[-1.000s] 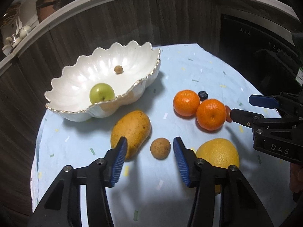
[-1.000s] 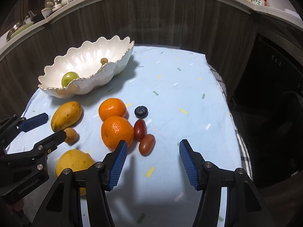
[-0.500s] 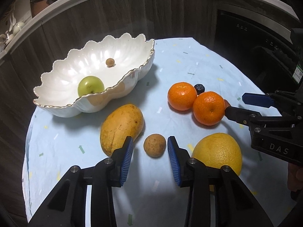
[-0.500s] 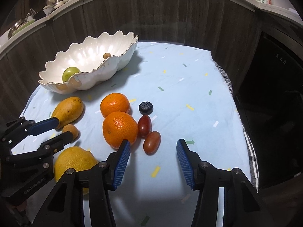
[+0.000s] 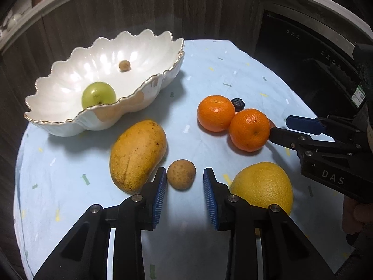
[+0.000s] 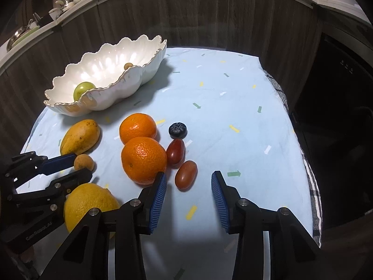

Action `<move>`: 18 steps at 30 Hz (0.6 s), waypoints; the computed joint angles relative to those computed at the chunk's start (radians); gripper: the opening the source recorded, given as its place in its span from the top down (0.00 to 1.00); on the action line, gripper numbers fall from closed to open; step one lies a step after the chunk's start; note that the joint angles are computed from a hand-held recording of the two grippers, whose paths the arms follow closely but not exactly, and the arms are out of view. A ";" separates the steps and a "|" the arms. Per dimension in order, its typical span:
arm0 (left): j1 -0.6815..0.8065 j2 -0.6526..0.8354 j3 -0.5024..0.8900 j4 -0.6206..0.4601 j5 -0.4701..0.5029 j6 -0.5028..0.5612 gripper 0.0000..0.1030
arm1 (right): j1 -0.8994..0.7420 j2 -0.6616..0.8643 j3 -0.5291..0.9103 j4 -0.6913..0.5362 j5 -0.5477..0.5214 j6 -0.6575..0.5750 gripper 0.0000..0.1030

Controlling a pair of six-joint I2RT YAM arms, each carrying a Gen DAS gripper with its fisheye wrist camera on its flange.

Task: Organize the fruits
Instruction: 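Close the left tool on the brown kiwi while the right tool grasps a red grape tomato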

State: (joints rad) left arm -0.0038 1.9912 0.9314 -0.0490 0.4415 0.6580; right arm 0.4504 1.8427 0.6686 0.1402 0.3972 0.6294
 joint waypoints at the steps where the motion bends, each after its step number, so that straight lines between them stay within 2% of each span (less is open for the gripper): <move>1: 0.001 0.009 0.015 -0.013 0.001 0.001 0.68 | -0.002 0.003 0.005 -0.004 0.000 0.000 0.60; 7: -0.003 0.051 0.067 -0.051 -0.017 0.000 0.73 | -0.020 0.032 0.033 -0.016 -0.026 -0.003 0.69; 14: -0.007 0.059 0.064 -0.029 -0.026 -0.013 0.75 | -0.033 0.056 0.040 0.001 -0.062 0.003 0.79; 18: -0.009 0.060 0.063 -0.021 -0.026 -0.016 0.75 | -0.030 0.055 0.034 0.009 -0.059 0.010 0.80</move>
State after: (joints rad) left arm -0.0124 2.0517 0.9946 -0.0697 0.4159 0.6417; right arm 0.4209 1.8972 0.7030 0.1487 0.3380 0.6392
